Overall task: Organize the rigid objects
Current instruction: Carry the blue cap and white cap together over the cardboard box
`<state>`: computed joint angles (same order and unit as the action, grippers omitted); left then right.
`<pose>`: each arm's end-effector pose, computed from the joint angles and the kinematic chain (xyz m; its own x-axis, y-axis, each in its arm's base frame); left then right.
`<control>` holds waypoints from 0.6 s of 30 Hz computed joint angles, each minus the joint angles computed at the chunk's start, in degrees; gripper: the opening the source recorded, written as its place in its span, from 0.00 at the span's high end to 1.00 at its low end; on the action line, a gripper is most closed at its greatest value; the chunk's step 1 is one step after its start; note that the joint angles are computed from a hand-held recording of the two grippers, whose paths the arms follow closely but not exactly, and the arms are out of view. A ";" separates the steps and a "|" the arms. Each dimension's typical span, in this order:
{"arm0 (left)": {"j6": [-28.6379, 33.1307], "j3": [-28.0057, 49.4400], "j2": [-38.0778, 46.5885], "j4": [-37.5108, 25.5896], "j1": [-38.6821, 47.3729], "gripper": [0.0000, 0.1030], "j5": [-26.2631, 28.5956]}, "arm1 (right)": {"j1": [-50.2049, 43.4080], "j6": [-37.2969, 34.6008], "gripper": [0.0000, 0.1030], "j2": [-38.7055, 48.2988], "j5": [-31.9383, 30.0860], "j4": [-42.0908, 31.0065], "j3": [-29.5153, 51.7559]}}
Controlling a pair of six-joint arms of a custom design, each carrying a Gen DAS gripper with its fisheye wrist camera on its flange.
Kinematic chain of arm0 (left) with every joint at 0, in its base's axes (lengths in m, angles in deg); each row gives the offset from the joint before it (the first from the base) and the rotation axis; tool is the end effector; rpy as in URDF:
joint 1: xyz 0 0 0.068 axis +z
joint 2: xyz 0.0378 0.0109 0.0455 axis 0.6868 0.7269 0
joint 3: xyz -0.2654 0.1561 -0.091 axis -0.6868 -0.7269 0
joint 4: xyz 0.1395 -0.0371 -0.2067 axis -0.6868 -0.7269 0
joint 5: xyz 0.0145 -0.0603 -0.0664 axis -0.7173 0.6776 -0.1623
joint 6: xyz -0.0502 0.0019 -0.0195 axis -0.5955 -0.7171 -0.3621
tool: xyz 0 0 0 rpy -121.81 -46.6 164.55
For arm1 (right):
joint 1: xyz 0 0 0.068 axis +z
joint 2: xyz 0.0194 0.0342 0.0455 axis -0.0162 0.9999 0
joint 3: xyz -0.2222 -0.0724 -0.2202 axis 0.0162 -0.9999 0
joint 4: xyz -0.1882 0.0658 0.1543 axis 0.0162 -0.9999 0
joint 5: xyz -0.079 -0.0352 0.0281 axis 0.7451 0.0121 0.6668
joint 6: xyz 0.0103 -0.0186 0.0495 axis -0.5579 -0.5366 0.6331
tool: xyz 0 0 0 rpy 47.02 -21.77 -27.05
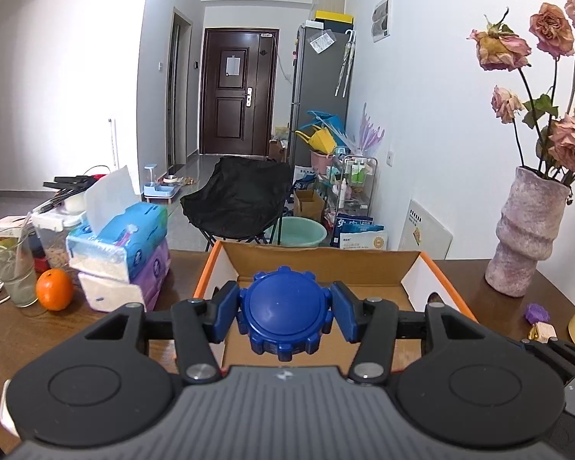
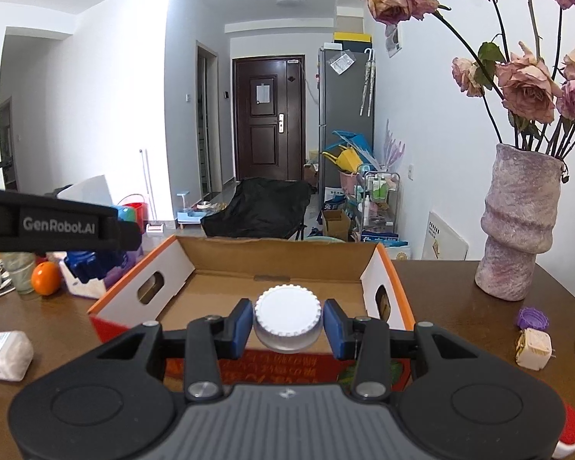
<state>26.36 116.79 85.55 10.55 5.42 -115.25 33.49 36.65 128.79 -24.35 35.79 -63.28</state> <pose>0.1723 -0.1014 0.2331 -0.3910 -0.1918 -0.9002 -0.3046 0.9499 -0.0701 0.1993 0.1310 0.1904 -0.3865 -0.1434 -0.9111 -0.4257 0.9040 0.0383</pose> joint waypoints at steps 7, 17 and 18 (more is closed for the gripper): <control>5.09 1.59 6.40 8.19 6.71 0.48 5.23 | -3.42 -0.45 0.62 6.00 -2.40 2.39 4.48; 7.50 6.14 16.12 12.42 14.97 0.48 11.76 | -5.44 -1.39 0.62 14.99 -3.73 2.76 11.83; 7.58 6.59 17.00 12.34 15.57 0.48 12.19 | -5.46 -1.53 0.62 15.67 -3.66 2.68 12.39</control>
